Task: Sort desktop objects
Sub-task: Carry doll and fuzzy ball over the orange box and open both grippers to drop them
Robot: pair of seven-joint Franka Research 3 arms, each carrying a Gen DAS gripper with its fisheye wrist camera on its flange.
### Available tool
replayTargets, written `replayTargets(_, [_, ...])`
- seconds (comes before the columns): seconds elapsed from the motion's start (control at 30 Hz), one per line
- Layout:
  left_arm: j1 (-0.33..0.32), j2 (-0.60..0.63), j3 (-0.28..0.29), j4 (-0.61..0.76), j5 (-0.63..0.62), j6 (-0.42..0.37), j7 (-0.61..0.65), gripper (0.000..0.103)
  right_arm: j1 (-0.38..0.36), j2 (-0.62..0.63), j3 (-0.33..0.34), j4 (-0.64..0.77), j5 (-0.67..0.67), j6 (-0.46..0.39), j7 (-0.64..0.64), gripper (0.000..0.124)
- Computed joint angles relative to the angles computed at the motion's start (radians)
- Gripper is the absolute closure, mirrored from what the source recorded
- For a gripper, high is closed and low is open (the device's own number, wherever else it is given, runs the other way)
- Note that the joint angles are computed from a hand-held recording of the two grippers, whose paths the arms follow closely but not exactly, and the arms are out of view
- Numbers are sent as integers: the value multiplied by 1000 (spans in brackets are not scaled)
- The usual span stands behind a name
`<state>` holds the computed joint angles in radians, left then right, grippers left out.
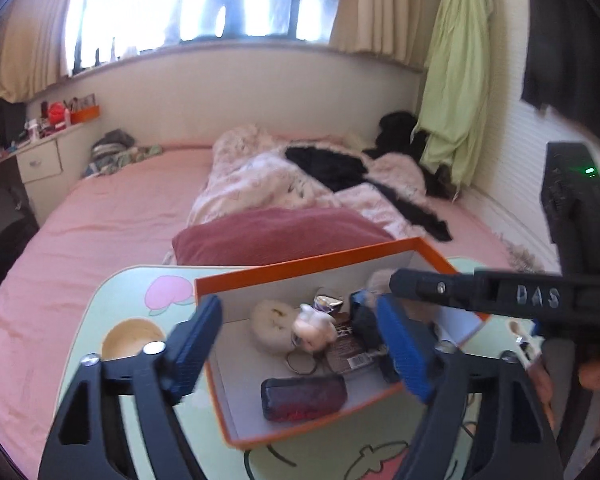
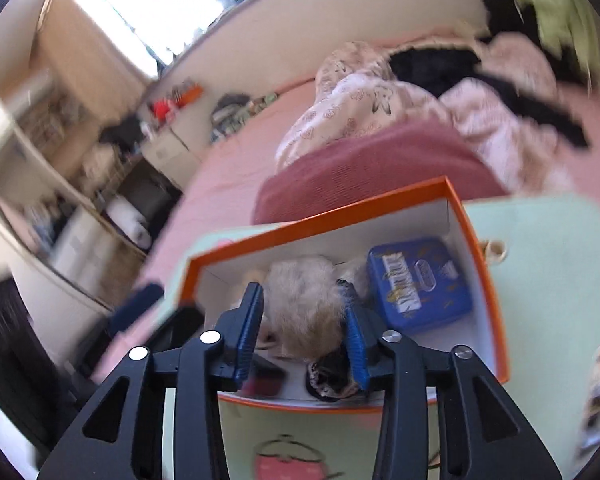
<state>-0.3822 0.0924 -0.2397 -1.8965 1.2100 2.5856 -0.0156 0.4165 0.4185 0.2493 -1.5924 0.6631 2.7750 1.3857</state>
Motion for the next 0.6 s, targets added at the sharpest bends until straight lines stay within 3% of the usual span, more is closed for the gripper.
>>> replayTargets(0.07, [-5, -24, -4, -28, 30, 1, -32, 10, 2, -41, 8, -67, 16, 72, -34, 69])
replayTargets(0.2, [1, -56, -22, -83, -20, 35, -31, 7, 84, -129, -53, -219, -100, 246, 36, 68])
replayTargets(0.3, [2, -71, -36, -126, -109, 72, 15, 7, 173, -185, -142, -326, -257, 342, 155, 68])
replayTargets(0.37, [-5, -74, -49, -147, -159, 68, 51, 7, 286, -222, -267, -399, -407, 394, 276, 66])
replayTargets(0.4, [-11, -75, -55, -156, -176, 58, 66, 7, 333, -238, -322, -424, -471, 393, 323, 62])
replayTargets(0.5, [-30, -67, -71, -169, -207, 9, 93, 6, 384, -289, -386, -489, -615, 343, 413, 60])
replayTargets(0.6, [-44, -37, -74, -156, -292, -26, 170, 5, 367, -321, -368, -543, -681, 294, 440, 60])
